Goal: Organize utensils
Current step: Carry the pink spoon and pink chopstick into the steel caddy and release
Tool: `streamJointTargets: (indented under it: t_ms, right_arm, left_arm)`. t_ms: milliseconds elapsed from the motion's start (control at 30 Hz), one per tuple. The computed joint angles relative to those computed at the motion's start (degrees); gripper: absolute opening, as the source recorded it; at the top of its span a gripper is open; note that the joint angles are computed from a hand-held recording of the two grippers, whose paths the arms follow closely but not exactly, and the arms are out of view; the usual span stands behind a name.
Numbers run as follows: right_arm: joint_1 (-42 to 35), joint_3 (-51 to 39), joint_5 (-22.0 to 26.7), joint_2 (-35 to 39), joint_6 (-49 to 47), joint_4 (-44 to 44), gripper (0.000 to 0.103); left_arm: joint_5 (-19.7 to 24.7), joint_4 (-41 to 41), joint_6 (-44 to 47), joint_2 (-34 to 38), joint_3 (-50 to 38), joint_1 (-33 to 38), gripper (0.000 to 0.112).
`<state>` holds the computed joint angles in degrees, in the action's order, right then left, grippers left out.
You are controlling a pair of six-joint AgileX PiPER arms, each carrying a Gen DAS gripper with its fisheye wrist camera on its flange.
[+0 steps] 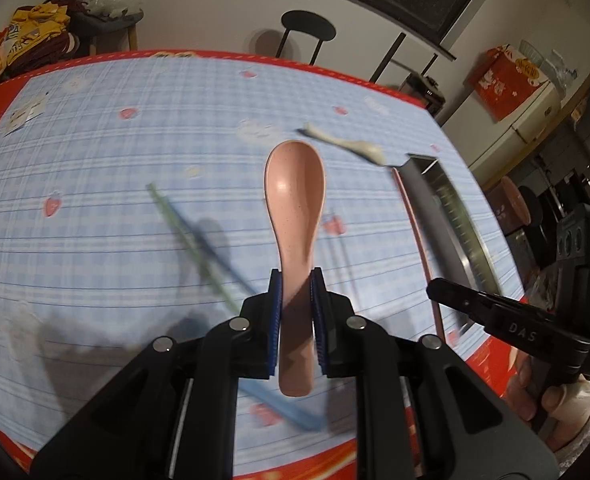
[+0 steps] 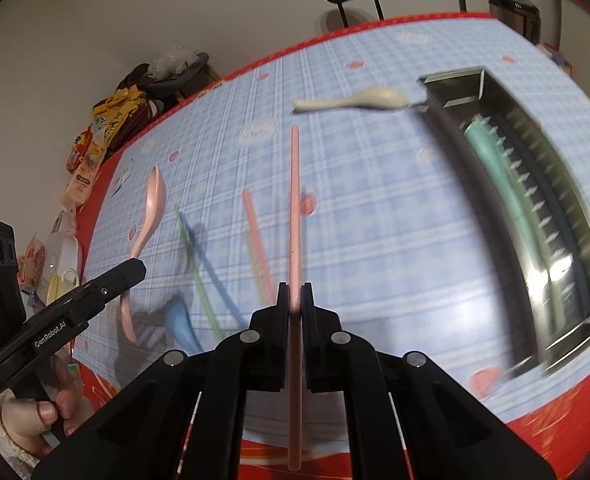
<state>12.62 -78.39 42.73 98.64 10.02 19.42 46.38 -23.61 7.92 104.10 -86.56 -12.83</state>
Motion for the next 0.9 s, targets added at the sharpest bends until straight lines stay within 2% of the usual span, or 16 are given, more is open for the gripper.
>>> streamJointTargets:
  t_ms: [200, 467, 700, 900]
  right_arm:
    - [-11.2, -1.6, 4.4, 0.1, -15.8, 7.4, 0.006]
    - [-22.6, -3.9, 9.2, 3.3, -30.3, 13.4, 0.006]
    - [-29.4, -7.3, 13.5, 7.6, -36.7, 14.7, 0.006]
    - [-31.7, -9.8, 15.6, 10.4, -38.8, 15.3, 0.006]
  left_arm:
    - [-0.3, 7.6, -16.4, 2.6, -6.1, -9.4, 0.018]
    - [3.9, 15.1, -30.9, 10.2, -18.4, -18.7, 0.018]
    - [9.6, 17.9, -40.0, 20.7, -34.2, -24.5, 0.018]
    - [18.3, 18.2, -45.0, 32.7, -54.0, -26.9, 0.018]
